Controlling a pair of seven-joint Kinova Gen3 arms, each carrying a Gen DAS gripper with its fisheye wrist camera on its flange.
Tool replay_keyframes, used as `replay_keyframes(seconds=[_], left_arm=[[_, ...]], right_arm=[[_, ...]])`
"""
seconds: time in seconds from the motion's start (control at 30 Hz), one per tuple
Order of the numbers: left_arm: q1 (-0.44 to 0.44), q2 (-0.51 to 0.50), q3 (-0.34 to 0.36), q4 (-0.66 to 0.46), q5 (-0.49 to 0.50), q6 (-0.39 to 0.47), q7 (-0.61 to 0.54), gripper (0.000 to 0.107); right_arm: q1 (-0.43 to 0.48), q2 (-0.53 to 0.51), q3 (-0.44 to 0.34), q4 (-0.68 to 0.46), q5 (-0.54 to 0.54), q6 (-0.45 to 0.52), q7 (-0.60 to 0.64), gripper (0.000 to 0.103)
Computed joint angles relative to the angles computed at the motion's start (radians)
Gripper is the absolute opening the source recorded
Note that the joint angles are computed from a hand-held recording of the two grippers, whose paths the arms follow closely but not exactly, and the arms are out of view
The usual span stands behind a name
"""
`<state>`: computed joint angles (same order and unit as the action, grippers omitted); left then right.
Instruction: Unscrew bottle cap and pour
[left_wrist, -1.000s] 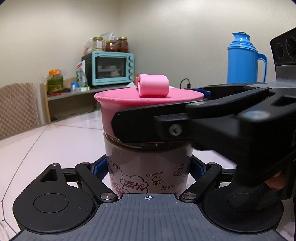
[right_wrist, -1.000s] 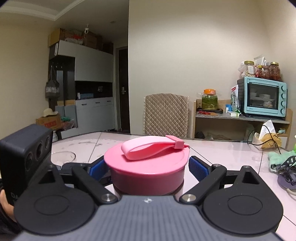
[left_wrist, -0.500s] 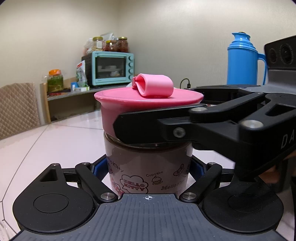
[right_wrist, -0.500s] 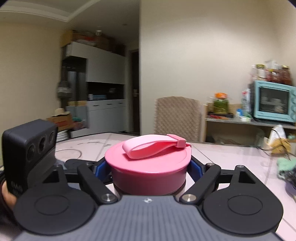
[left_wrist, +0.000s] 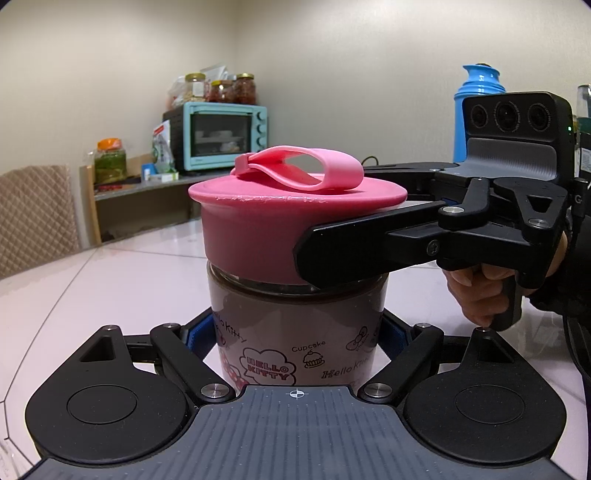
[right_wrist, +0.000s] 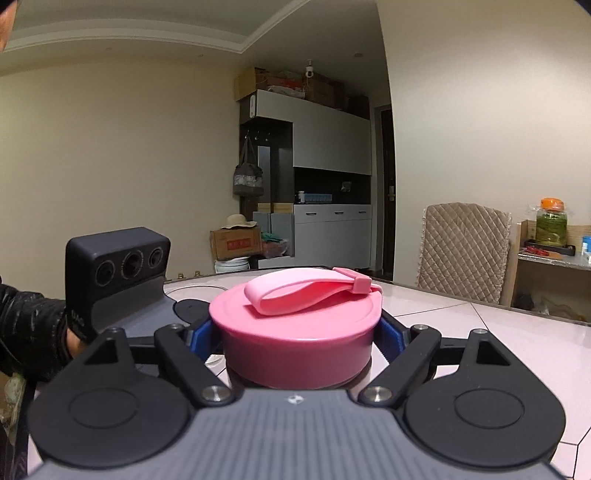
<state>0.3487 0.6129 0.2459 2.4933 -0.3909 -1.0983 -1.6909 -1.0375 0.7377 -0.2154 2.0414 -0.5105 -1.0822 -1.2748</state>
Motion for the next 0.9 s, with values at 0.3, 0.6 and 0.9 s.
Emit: replay_keyframes(seconds=[0.3, 0.6, 0.9], left_arm=[[0.001, 0.003, 0.000, 0.001, 0.000, -0.003, -0.001, 0.090], [0.001, 0.002, -0.001, 0.002, -0.001, -0.004, -0.001, 0.090], [0.000, 0.002, -0.001, 0.003, -0.001, -0.004, -0.001, 0.090]], right_arm=[[0.065, 0.073, -0.342, -0.111, -0.361, -0.236, 0.343, 0.098], [-0.153, 0.104, -0.204, -0.333, -0.690, -0.274, 0.475, 0.098], [-0.200, 0.161, -0.153, -0.466, -0.795, -0.295, 0.461, 0.097]])
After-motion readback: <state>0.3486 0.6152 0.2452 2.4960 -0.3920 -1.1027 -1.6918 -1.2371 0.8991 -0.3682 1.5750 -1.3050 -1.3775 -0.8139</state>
